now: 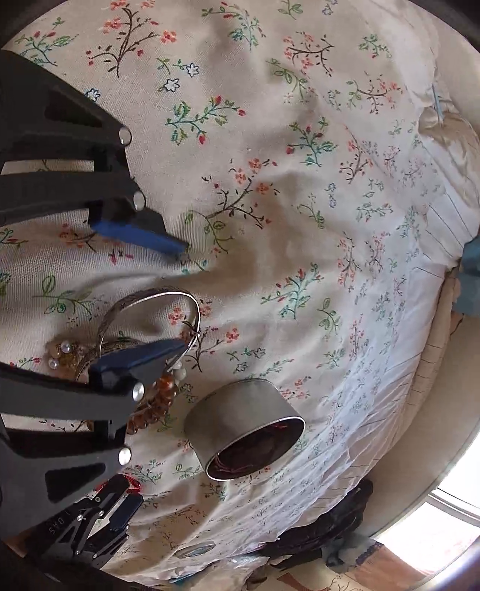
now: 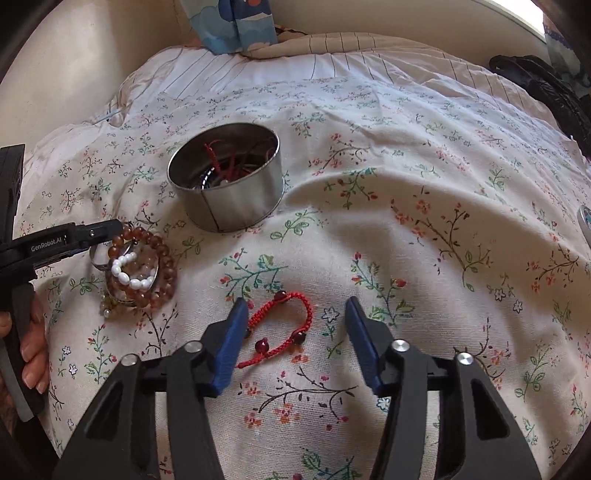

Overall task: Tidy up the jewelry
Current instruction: 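Close the left gripper around the silver bangle while the right reaches the red bead bracelet, then carry the silver bangle in the left gripper while the right carries the red bead bracelet to the tin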

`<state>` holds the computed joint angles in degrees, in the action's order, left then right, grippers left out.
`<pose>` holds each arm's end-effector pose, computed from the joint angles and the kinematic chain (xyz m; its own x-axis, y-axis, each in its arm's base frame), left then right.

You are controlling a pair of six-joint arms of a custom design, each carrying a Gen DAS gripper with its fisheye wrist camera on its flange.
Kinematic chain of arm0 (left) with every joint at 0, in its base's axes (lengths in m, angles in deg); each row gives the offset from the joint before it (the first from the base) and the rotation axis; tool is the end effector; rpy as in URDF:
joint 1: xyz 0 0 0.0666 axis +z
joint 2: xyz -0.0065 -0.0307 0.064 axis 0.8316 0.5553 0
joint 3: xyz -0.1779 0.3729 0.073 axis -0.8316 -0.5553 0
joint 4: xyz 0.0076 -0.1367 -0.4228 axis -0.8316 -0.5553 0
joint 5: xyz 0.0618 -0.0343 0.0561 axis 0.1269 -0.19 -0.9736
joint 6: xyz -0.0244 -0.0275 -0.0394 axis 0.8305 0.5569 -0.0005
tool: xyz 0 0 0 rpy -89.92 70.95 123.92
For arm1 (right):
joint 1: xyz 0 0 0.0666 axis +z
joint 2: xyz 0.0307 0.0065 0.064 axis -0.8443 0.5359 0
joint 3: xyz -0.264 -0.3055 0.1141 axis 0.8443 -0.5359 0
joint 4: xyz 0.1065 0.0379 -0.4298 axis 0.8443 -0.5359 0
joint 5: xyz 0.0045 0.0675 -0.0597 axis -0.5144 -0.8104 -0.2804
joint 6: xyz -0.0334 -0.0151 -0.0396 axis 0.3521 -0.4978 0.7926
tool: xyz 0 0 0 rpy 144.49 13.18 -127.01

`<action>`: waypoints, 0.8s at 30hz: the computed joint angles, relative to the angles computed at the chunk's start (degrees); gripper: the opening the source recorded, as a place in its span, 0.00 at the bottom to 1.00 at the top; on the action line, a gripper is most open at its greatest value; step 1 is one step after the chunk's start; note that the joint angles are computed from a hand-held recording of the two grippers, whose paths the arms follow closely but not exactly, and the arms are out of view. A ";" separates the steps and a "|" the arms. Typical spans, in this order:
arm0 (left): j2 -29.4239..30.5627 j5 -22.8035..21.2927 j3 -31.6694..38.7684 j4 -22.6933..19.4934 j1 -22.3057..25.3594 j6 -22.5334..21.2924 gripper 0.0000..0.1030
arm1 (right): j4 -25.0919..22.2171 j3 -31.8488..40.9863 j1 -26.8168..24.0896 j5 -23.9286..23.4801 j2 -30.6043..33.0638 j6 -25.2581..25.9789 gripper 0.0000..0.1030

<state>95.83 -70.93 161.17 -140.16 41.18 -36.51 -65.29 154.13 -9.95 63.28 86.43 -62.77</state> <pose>0.5959 -0.1732 0.3659 -0.8178 0.2931 -0.4953 0.4572 0.8536 -0.2497 0.4011 0.4136 0.3560 -0.7404 0.3938 -0.5447 0.3911 0.9115 0.1274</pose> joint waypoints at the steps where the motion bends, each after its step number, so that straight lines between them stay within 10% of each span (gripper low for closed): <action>1: -0.01 -0.25 -0.06 0.10 0.18 -0.23 0.20 | 1.20 -0.57 -0.05 -0.63 -0.37 0.42 0.17; 3: -0.02 2.57 0.03 -0.22 1.15 0.70 0.06 | 2.78 -1.09 0.19 -0.75 -0.83 0.71 0.08; 14: -4.96 21.01 -4.45 8.51 5.80 8.08 0.06 | 17.77 -9.02 1.24 4.50 -8.33 -2.30 0.08; 24: -10.30 11.90 -8.60 14.58 0.25 6.15 0.06 | 28.18 -11.82 2.58 12.53 -11.89 -0.24 0.08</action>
